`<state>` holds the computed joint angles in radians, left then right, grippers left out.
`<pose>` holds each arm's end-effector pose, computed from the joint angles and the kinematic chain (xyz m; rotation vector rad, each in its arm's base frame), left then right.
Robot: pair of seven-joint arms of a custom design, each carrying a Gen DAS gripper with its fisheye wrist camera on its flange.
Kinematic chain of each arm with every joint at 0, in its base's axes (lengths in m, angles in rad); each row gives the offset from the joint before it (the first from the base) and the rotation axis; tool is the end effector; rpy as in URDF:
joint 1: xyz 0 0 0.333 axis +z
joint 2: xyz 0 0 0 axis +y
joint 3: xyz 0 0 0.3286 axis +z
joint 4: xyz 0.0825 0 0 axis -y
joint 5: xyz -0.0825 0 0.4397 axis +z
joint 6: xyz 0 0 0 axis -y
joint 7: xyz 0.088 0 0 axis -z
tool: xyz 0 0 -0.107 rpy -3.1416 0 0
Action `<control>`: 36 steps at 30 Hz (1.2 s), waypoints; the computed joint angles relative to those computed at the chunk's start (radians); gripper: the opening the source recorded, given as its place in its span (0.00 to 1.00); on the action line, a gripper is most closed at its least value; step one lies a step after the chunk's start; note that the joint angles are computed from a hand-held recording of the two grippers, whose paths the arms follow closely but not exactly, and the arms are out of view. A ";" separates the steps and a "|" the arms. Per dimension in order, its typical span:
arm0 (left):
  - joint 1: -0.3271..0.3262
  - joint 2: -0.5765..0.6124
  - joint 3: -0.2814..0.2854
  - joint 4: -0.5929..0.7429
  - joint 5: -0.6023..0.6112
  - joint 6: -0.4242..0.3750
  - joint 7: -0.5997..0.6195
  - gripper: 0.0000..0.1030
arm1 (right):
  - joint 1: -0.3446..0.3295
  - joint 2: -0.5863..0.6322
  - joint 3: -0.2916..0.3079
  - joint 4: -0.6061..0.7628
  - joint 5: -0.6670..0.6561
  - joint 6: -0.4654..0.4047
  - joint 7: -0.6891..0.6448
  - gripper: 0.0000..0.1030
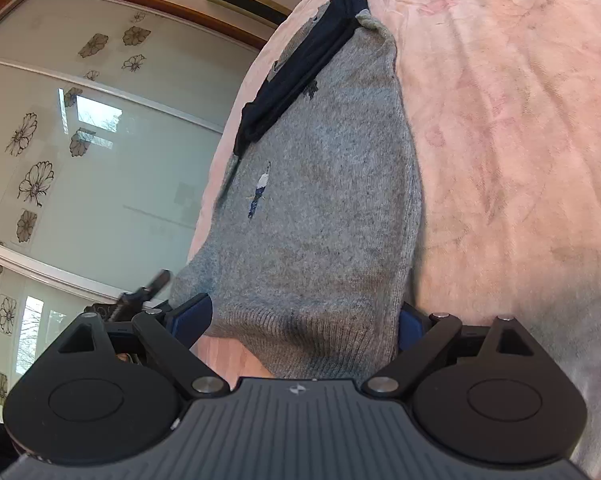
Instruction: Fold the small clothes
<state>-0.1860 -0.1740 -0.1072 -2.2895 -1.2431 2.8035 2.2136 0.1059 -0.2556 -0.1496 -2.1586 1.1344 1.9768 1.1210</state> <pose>0.5510 -0.1209 0.4596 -2.0687 1.8269 -1.4072 0.5490 0.0284 0.5414 -1.4550 1.5281 0.6004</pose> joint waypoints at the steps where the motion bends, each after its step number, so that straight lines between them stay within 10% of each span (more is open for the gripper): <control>1: -0.008 -0.016 0.007 -0.017 -0.040 -0.012 0.052 0.62 | -0.003 -0.002 -0.003 -0.003 -0.003 -0.006 -0.003 0.89; 5: -0.015 -0.072 0.010 -0.065 -0.058 -0.004 0.082 0.43 | 0.000 -0.013 0.003 -0.009 -0.024 -0.022 -0.001 0.81; 7: -0.009 -0.084 0.013 -0.075 -0.024 -0.006 0.037 0.10 | 0.003 -0.011 0.006 -0.008 -0.053 -0.032 0.011 0.42; 9: -0.009 -0.096 0.026 -0.078 -0.016 -0.022 0.022 0.07 | 0.003 0.000 0.015 0.000 -0.103 -0.041 0.040 0.12; 16: -0.018 -0.257 0.087 -0.144 -0.099 -0.117 0.144 0.04 | 0.009 -0.075 -0.031 0.003 -0.035 -0.095 -0.071 0.11; 23: 0.051 -0.198 0.043 -0.190 0.219 -0.103 -0.148 0.05 | -0.028 -0.025 -0.039 0.040 -0.176 -0.148 -0.022 0.16; 26: 0.014 -0.212 0.077 -0.217 0.151 -0.084 -0.140 0.06 | -0.034 -0.026 -0.023 0.013 -0.212 -0.143 0.002 0.23; 29: -0.014 -0.227 0.105 -0.223 0.089 -0.112 -0.110 0.24 | -0.035 -0.052 -0.036 -0.019 -0.136 -0.118 -0.020 0.54; 31: -0.055 -0.231 0.141 -0.219 -0.070 -0.144 -0.006 0.69 | -0.032 -0.055 -0.036 -0.017 -0.114 -0.096 -0.032 0.68; 32: -0.065 -0.230 0.154 -0.217 -0.163 -0.170 0.051 0.76 | -0.030 -0.051 -0.036 -0.013 -0.106 -0.091 -0.029 0.68; 35: -0.063 -0.199 0.121 -0.196 -0.300 -0.169 0.090 0.73 | -0.025 -0.024 -0.038 -0.001 -0.061 -0.085 -0.022 0.68; 36: -0.057 -0.187 0.101 -0.189 -0.316 -0.155 0.085 0.55 | -0.026 -0.006 -0.042 0.004 -0.036 -0.087 -0.026 0.68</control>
<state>-0.2430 -0.3611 -0.0066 -2.4787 -1.5590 2.6488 2.2987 0.0801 -0.2615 -0.1919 -2.1542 1.0980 1.8900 1.0951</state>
